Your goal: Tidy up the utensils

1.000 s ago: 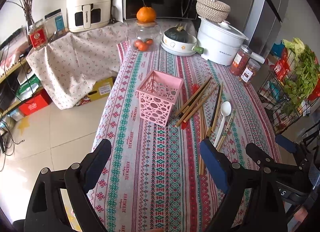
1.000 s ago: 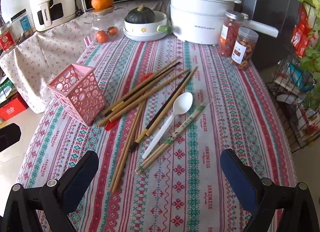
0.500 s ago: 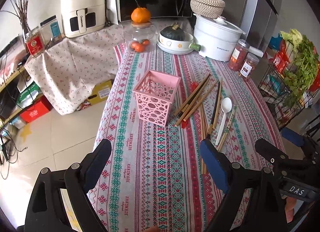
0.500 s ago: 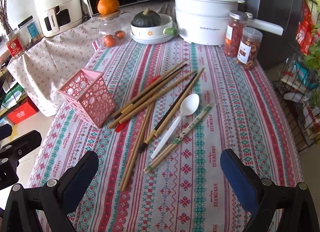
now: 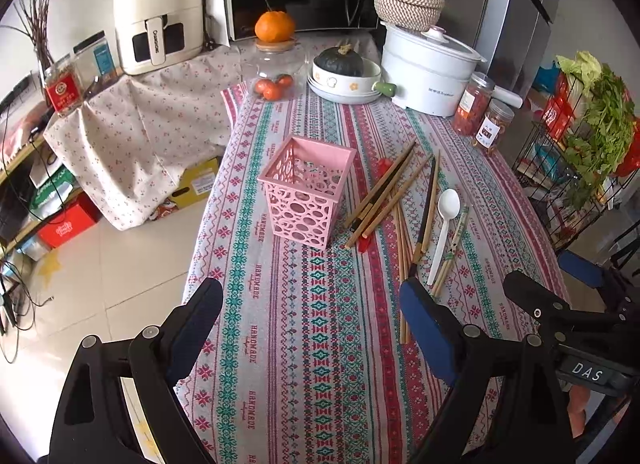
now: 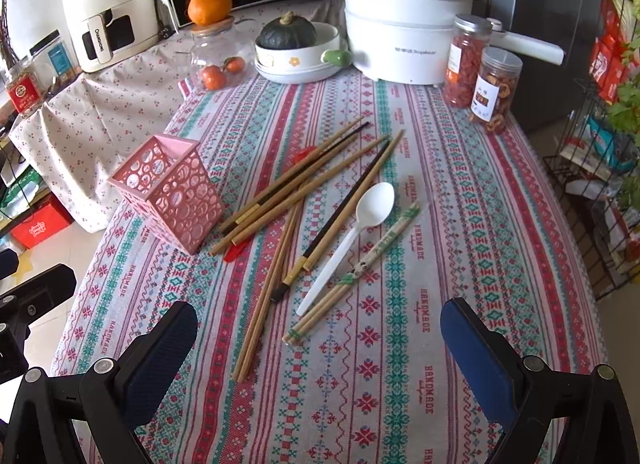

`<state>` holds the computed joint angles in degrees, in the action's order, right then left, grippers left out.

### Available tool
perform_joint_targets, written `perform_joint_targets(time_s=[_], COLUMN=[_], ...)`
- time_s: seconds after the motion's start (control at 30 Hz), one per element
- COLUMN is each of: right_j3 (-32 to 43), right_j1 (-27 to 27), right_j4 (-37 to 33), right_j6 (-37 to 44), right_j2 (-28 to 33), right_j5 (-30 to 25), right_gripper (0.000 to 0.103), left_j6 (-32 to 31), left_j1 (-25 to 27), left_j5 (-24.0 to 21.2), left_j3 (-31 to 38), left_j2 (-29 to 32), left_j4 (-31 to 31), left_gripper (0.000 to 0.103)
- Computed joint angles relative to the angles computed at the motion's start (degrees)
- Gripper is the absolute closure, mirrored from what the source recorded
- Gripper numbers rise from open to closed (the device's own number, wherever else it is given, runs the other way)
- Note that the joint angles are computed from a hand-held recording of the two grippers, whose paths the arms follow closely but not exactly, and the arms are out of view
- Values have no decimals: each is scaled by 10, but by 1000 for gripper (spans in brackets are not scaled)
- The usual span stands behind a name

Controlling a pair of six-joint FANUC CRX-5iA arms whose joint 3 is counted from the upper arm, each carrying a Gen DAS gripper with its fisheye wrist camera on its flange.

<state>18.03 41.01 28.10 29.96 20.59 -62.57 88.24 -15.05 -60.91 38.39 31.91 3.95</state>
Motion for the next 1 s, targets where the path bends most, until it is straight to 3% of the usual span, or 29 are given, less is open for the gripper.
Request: perform_joint_targets(time_s=[0.43,1.0], right_j3=[-4,-5], right_j1=[4,-1], right_j4=[7,1], right_j6=[-4,-10], right_j2=[-6,-7], right_j5=[8,7], right_gripper=[3,3], left_j6=[13,14], left_j1=[2,-4], left_j5=[-28,2], left_j3=[30,7], left_j2=[21,4], left_j4=[-2,-23], left_gripper=[11,11])
